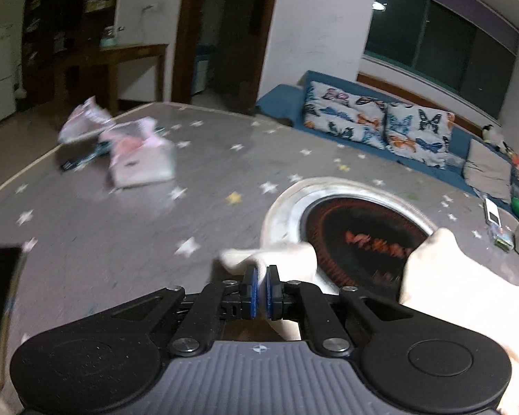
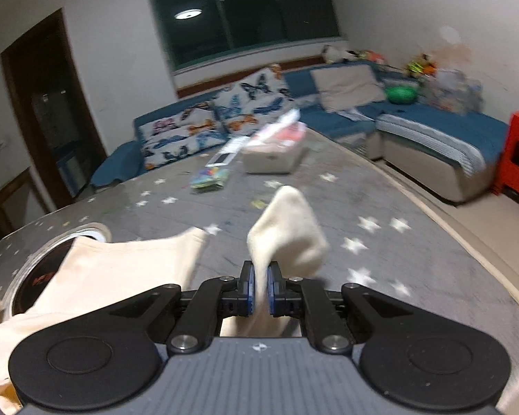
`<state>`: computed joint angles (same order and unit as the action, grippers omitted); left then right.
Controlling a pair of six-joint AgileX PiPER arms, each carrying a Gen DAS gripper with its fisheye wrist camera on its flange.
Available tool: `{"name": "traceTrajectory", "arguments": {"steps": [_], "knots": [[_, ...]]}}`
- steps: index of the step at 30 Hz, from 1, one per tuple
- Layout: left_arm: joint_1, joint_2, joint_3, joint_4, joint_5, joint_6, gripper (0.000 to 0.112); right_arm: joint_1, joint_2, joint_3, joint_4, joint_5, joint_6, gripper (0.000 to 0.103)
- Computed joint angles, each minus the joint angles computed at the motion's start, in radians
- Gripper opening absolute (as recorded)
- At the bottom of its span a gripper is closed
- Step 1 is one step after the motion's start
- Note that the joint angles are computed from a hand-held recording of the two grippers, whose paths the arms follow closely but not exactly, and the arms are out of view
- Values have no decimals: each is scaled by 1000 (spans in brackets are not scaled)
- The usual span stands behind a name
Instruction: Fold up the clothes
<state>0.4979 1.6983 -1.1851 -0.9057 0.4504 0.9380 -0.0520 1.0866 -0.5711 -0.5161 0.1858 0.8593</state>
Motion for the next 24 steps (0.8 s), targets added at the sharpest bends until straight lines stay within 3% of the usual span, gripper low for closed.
{"name": "traceTrajectory", "arguments": {"steps": [8, 12, 22, 24], "knots": [[69, -52, 95, 50, 10, 3, 6, -128, -57, 96, 360, 24, -368, 8], [81, -48, 89, 138, 27, -71, 6, -167, -94, 113, 423, 61, -448, 13], [55, -58, 54, 223, 5, -135, 16, -213, -117, 70, 328, 141, -431, 19], [34, -58, 37, 214, 16, -121, 22, -192, -100, 39, 340, 143, -460, 19]]}}
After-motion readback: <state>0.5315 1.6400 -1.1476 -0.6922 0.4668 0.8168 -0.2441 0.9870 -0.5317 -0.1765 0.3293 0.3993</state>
